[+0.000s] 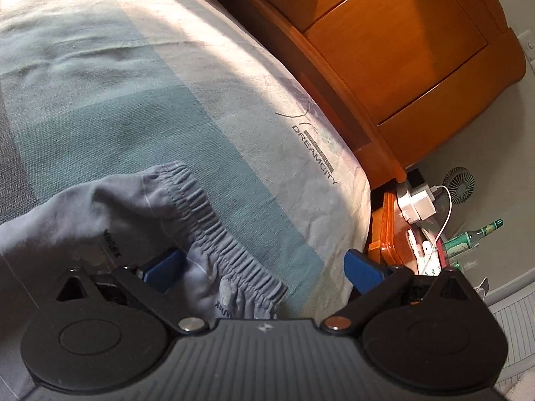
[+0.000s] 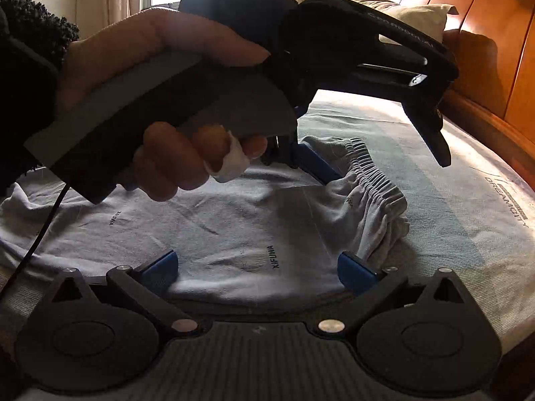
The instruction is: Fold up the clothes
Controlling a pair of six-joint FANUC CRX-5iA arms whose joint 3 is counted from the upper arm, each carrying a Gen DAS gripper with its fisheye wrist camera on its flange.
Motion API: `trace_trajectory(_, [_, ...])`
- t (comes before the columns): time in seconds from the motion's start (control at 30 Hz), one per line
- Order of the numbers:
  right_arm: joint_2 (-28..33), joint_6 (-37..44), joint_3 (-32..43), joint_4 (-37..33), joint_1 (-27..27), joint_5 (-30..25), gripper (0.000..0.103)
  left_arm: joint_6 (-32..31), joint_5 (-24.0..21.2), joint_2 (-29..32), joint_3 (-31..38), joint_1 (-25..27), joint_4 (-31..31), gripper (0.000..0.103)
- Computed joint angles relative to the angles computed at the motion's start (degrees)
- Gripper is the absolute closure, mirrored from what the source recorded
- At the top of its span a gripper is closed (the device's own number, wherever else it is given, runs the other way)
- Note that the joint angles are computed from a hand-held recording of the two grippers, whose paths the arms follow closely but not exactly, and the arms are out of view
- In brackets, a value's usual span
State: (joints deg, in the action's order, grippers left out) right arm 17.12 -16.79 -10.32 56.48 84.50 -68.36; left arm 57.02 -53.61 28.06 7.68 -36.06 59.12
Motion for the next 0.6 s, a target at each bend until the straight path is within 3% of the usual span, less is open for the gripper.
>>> trace_trajectory(0.2, [-0.05, 0.17, 0.17, -0.2, 0.12, 0.01, 0.0, -4.19, -0.47, -3.22, -3.52, 0.43, 4.74, 0.001])
trace_trajectory(0.37, [-0.03, 1.08, 0.47, -0.74, 0.54, 0.0, 0.0, -1.23, -3.15, -0.1, -2.06, -0.28, 4.29, 0.001])
trace_trajectory(0.47, [-0.49, 1.29, 0.04, -1.01, 0.84, 0.18, 0.0, -1.82, -2.57, -0.76, -3.2, -1.15, 4.65, 0.001])
trace_trajectory(0.6, [-1.12, 1.04, -0.88, -0.74, 1.12, 0.72, 0.0, -6.21, -4.51, -3.0, -6.11, -0.64, 9.0, 0.001])
